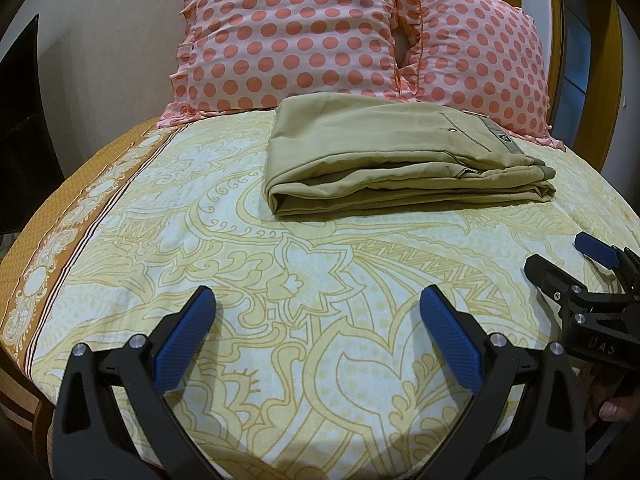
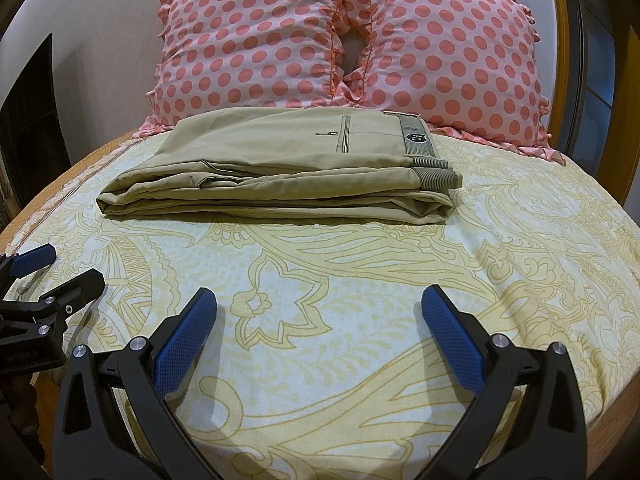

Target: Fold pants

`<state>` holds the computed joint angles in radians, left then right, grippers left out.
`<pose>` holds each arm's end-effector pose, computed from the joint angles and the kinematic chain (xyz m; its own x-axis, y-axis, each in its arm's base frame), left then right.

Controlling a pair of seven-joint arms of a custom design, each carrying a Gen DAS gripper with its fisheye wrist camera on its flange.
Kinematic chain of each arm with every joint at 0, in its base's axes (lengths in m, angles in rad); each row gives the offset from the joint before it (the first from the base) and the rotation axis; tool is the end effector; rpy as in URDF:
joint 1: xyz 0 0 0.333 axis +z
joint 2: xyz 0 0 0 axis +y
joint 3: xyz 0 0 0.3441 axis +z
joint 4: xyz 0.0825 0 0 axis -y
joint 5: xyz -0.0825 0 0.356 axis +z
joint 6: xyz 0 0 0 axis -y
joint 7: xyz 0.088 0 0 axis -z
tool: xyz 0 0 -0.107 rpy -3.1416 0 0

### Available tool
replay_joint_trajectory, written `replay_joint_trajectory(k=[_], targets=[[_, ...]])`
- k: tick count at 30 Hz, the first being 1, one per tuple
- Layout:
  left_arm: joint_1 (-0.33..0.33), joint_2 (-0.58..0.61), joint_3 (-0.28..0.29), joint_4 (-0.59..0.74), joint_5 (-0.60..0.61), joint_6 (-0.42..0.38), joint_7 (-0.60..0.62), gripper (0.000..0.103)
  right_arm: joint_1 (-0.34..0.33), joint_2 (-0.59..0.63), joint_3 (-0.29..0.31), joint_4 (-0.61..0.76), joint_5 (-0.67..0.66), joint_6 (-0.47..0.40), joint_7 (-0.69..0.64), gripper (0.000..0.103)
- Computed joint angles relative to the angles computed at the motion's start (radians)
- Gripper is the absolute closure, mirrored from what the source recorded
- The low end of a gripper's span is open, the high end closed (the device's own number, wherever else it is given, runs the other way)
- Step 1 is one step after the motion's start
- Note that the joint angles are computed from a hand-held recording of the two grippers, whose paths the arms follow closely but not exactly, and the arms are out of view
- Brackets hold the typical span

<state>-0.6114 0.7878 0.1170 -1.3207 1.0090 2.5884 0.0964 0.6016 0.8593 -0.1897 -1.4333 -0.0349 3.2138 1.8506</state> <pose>0.6590 -0.4045 0.3453 0.1630 -0.9866 -0.0119 -0.6281 -0.0945 -0.7724 0.6866 0.3586 0.3337 0.3265 -0.9436 -0.0554 -0.5749 -0.1518 -0.8041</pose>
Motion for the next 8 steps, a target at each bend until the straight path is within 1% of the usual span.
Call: replay_joint_trajectory(k=[8], targets=[[0.006, 0.0, -0.007, 0.003, -0.018, -0.002, 0.023, 0.002, 0.004, 0.002, -0.005, 0.003, 0.002, -0.003, 0.002, 0.001]])
